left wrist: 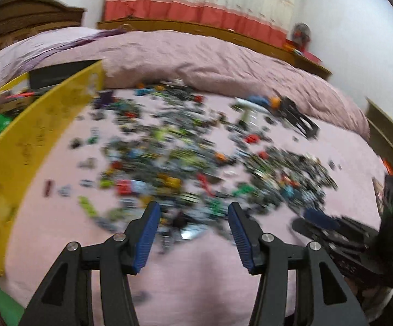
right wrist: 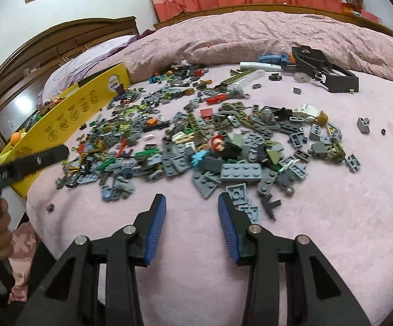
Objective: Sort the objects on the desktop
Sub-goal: 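Move both open tools back over the Lego pile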
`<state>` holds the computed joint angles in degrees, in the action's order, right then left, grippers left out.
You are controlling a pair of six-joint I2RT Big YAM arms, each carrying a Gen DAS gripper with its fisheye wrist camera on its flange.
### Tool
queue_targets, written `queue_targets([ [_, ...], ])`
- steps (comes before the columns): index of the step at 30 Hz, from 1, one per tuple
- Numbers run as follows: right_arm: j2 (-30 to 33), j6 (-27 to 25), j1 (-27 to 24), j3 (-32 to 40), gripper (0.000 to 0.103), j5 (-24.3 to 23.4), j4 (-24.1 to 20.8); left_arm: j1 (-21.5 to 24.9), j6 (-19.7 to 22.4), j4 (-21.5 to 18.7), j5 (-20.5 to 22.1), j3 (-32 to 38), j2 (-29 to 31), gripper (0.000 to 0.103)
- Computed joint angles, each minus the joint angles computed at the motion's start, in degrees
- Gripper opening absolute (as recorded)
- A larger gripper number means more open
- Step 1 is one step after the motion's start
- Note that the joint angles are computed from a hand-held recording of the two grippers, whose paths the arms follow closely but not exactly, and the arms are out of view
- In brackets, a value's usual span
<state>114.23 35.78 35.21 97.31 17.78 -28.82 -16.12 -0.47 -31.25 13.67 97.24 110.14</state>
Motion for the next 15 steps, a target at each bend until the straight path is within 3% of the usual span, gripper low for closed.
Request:
queue_targets([
  [4, -0.1, 0.2, -0.7, -0.6, 0.035, 1.5, 1.1, -3.1, 4.0, 2.3, -1.1, -0.5, 0.7, 0.053],
  [9, -1.8, 1.9, -1.7, -3.5, 0.035, 1.9, 3.4, -5.7, 7.6, 6.6, -6.4, -0.2, 2.7, 0.052],
  [10, -2.3, 1.9, -1.7, -4.2, 0.035, 2.2, 3.8, -5.8, 8.1, 6.9, -6.1, 0.0, 3.1, 0.048],
  [12, -3.1, 1.9, -1.8, -5.6, 0.035, 2.7, 4.4, -6.0, 8.8, 6.4, -4.4, 0.6, 3.9, 0.027],
  [15, -4.2, 2.3, -2.0, -7.4, 0.035, 2.4, 5.4, -5.9, 8.9, 4.2, -0.8, 1.8, 4.9, 0.015],
])
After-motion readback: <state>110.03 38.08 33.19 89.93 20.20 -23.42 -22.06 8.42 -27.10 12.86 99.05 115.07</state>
